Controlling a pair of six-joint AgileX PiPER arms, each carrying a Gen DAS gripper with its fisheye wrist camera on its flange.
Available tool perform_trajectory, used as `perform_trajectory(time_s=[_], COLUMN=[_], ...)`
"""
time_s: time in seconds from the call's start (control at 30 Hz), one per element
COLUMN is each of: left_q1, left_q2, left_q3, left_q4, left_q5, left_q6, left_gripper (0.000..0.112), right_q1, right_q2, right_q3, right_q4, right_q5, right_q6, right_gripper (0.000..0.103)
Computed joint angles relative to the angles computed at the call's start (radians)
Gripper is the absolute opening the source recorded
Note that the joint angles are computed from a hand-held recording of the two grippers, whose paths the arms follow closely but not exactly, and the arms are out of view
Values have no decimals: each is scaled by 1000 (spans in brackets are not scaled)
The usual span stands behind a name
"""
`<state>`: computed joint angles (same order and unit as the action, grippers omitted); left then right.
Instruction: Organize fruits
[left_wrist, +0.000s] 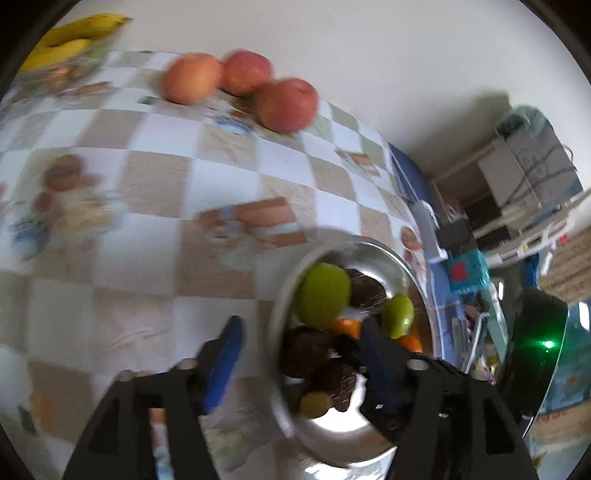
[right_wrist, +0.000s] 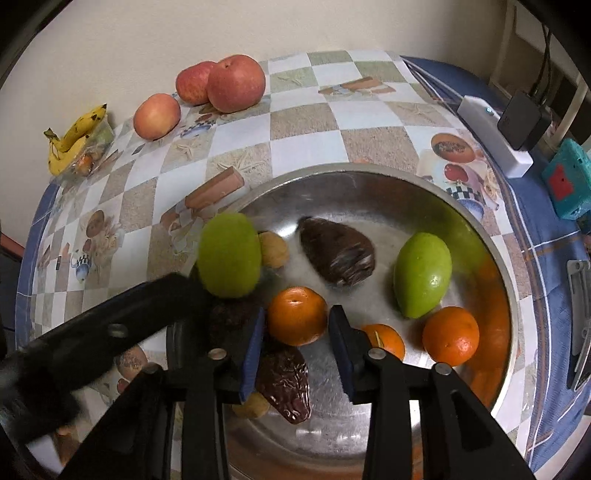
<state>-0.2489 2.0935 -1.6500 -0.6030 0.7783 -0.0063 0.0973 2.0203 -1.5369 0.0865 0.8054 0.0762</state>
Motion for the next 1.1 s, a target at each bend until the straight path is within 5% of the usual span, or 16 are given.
perform_trajectory(time_s=[0.1, 0.2, 0.33, 0.47, 0.57, 1.1], left_q1=[-5, -16, 0, -6, 8, -59], left_q2=[-89, -172, -272, -337, -367, -367], left_q3=[102, 211, 346, 428, 477, 450], left_q4=[204, 402, 518, 671, 628, 763], left_q5=[-46, -97, -147, -144, -153, -80], left_q6=[-142, -282, -381, -507, -466, -583], left_gripper=[103, 103, 103, 103, 103, 103], right_q1=[17, 37, 67, 78, 87, 84], right_q2=[-43, -91, -157, -232, -272, -316], right_q3=[55, 118, 205, 297, 341, 389], right_q4=[-36, -62, -95, -95, -131, -132], right_q5=[-34, -63, -117, -169, -188, -201], right_q6=[26, 41, 63, 67, 107, 115], right_gripper=[58, 63, 85, 88, 96, 97])
